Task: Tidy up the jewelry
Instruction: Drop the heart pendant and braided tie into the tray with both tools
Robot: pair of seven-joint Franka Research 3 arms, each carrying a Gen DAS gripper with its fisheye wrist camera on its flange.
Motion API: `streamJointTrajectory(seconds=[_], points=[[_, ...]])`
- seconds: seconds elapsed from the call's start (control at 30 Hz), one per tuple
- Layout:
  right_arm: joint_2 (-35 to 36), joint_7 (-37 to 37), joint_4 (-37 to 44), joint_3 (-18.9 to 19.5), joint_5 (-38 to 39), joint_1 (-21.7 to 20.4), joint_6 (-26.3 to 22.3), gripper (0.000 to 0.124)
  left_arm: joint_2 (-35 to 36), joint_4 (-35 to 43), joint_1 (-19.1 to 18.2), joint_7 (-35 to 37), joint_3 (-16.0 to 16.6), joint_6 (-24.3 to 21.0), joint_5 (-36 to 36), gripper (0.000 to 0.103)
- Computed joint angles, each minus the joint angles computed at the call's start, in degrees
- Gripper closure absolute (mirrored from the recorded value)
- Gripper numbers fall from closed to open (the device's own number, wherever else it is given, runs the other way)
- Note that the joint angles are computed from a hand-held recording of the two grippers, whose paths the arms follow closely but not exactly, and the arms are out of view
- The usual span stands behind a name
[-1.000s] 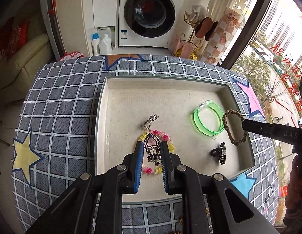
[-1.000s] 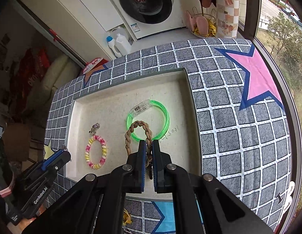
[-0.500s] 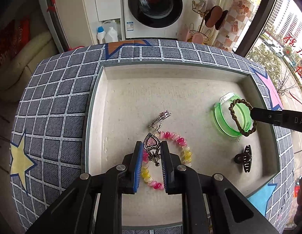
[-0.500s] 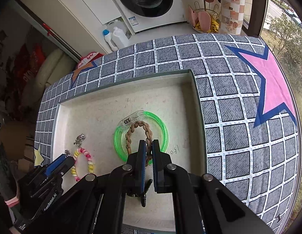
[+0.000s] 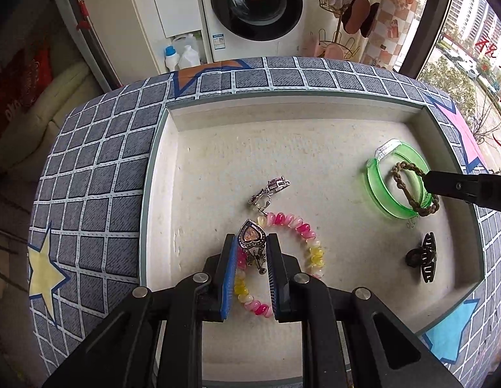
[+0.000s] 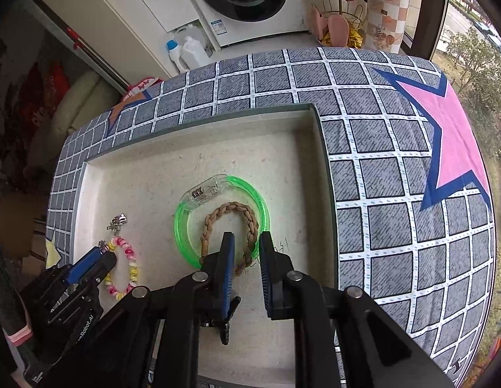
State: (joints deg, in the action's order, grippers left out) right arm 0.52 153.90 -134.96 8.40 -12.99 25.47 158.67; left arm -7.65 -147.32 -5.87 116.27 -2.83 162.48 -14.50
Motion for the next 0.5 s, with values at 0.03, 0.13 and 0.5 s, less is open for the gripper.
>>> streamJointTrajectory(seconds=[0.03, 0.13, 0.5], points=[[-0.22, 0.18, -0.29, -0.02, 0.07, -0.01, 0.4, 0.088, -0.12, -0.01, 0.0, 0.09, 0.03, -0.07, -0.04, 0.072], [-1.02, 1.82, -1.03, 0.12, -1.24, -0.16, 1.38, 0.079, -0.33, -0.04, -0.09, 0.83, 0.13, 0.17, -0.14, 0.072], [-4.21, 4.87, -3.3, 2.34, -2.26, -1.05, 2.76, 0.078, -5.26, -2.41, -3.78, 5.33, 3.39, 2.61, -6.65, 0.0]])
